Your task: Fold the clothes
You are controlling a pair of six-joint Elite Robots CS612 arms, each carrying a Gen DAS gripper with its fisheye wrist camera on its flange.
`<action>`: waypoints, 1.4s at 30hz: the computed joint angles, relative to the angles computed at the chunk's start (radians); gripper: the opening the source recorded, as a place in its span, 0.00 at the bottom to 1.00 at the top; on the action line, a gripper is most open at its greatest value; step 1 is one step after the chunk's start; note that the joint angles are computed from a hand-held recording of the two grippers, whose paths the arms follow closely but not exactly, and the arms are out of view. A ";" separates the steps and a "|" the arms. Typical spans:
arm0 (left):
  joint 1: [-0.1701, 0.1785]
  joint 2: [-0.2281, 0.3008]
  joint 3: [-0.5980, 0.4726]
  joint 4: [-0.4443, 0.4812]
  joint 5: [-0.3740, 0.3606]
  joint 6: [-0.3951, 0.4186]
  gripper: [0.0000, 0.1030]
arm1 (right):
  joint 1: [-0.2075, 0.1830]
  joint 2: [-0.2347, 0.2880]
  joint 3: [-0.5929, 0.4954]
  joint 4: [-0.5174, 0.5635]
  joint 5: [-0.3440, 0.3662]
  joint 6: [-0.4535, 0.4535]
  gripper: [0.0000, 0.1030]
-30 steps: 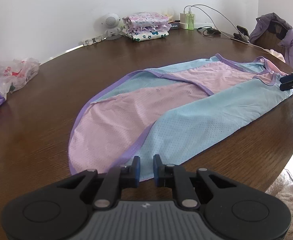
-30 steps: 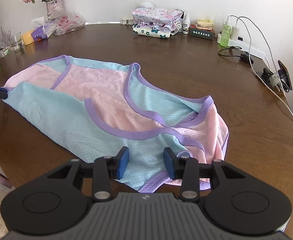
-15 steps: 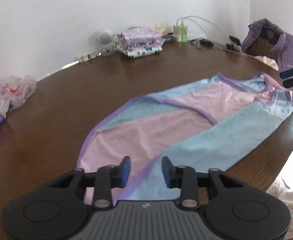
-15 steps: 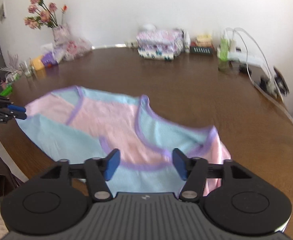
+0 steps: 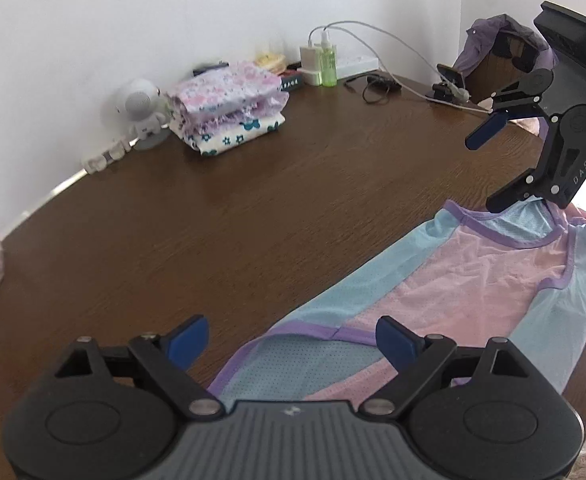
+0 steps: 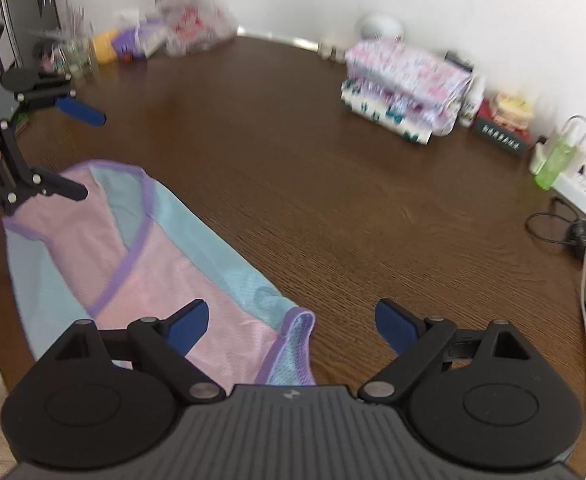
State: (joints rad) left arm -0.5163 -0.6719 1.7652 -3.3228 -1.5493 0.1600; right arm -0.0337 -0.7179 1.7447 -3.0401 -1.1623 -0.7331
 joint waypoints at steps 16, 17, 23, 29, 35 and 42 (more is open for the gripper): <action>0.072 0.081 -0.198 0.315 -0.217 0.110 0.18 | 0.008 0.073 -0.184 0.354 -0.031 -0.147 0.45; 0.071 0.081 -0.197 0.313 -0.214 0.123 0.15 | 0.009 0.072 -0.182 0.352 -0.035 -0.152 0.41; 0.055 0.075 -0.174 0.280 -0.179 0.196 0.01 | 0.018 0.065 -0.163 0.317 -0.062 -0.197 0.13; 0.004 0.066 -0.097 0.114 -0.005 0.261 0.00 | 0.031 0.047 -0.078 0.120 -0.090 -0.213 0.04; -0.033 0.047 0.085 -0.307 0.074 0.305 0.00 | 0.012 -0.015 0.155 -0.284 -0.014 -0.299 0.04; -0.029 0.030 0.105 -0.278 0.059 0.165 0.08 | 0.032 0.007 0.251 -0.483 -0.063 -0.390 0.04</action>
